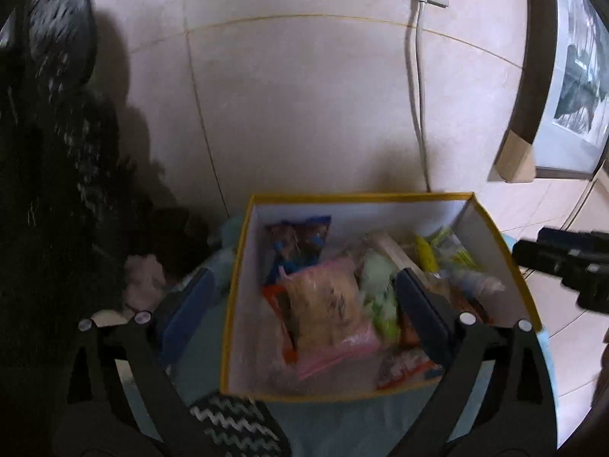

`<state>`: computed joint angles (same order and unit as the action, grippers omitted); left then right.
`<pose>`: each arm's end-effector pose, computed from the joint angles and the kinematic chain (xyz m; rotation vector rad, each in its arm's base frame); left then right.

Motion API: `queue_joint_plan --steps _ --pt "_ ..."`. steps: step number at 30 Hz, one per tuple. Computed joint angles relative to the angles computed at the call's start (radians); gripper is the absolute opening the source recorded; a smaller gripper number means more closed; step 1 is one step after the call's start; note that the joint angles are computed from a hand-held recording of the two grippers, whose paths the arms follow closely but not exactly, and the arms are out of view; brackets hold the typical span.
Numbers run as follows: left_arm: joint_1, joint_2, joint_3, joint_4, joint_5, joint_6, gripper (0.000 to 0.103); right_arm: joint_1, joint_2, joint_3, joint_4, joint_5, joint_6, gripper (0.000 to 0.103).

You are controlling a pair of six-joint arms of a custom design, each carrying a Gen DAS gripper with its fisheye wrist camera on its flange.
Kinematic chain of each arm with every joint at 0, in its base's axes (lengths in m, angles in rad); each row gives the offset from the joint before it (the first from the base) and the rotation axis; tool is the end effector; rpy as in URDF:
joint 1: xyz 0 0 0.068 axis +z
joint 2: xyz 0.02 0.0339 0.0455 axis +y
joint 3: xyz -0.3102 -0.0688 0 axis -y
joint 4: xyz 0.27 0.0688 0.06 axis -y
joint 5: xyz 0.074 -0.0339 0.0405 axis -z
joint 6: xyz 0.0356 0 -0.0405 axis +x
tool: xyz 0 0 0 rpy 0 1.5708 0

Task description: Organize snacks

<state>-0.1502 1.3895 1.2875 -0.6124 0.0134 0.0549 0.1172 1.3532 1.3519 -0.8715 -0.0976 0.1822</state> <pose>0.3179 -0.0486 0.3790 0.2410 2.2732 -0.0650 0.2910 0.0378 0.3922 0.0361 2.4540 0.2517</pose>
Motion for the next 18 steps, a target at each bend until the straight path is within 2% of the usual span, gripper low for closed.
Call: queue_joint_plan --steps 4,8,13,18 --pt "-0.003 -0.098 -0.073 -0.026 0.009 0.003 0.098 0.034 -0.097 -0.057 -0.042 0.039 0.040 0.066" --pt "-0.042 -0.207 -0.124 -0.083 -0.004 -0.052 0.101 0.114 -0.227 -0.096 -0.119 0.121 0.108 0.066" --pt "-0.134 -0.307 -0.126 -0.225 -0.076 -0.118 0.101 0.277 -0.358 -0.098 -0.258 0.280 0.212 0.069" --pt "-0.234 -0.424 -0.082 -0.388 -0.185 -0.200 0.101 0.436 -0.461 -0.045 -0.418 0.390 0.350 0.070"
